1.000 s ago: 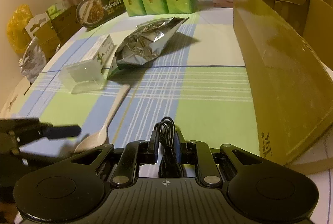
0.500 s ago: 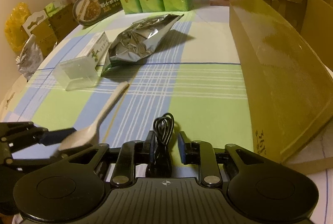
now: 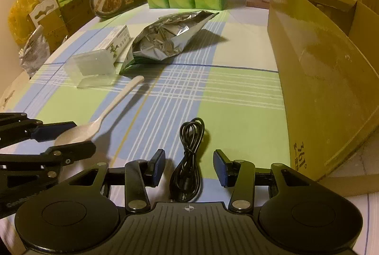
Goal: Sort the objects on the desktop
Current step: 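Grasp the white spoon with the left tool while the right tool grasps the black cable, then lift and carry the spoon and cable with both tools over the cardboard box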
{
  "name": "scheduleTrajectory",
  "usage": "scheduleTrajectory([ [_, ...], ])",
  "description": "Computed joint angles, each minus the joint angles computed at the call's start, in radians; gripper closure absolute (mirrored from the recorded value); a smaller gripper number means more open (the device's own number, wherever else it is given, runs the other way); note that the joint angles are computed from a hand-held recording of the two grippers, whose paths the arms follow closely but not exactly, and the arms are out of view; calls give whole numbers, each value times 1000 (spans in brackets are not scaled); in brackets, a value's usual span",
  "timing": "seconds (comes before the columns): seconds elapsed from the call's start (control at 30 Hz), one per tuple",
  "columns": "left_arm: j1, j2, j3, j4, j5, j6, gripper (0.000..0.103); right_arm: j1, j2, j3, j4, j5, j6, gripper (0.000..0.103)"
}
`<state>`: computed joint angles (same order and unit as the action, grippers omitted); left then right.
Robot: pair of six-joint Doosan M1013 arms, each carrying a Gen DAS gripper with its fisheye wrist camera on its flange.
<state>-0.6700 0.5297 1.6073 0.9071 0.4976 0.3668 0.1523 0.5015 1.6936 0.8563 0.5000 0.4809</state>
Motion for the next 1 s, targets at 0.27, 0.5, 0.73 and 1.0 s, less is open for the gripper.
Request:
scheduleTrajectory([
  [0.27, 2, -9, 9, 3, -18, -4, 75, 13, -1, 8, -2, -34, -57, 61],
  [0.5, 5, -10, 7, 0, -35, 0, 75, 28, -7, 16, -51, -68, -64, 90],
  [0.73, 1, -17, 9, 38, -46, -31, 75, 19, -25, 31, 91, -95, -180, 92],
  [1.0, -6, -21, 0, 96, -62, -70, 75, 3, -47, 37, 276, -100, -317, 92],
])
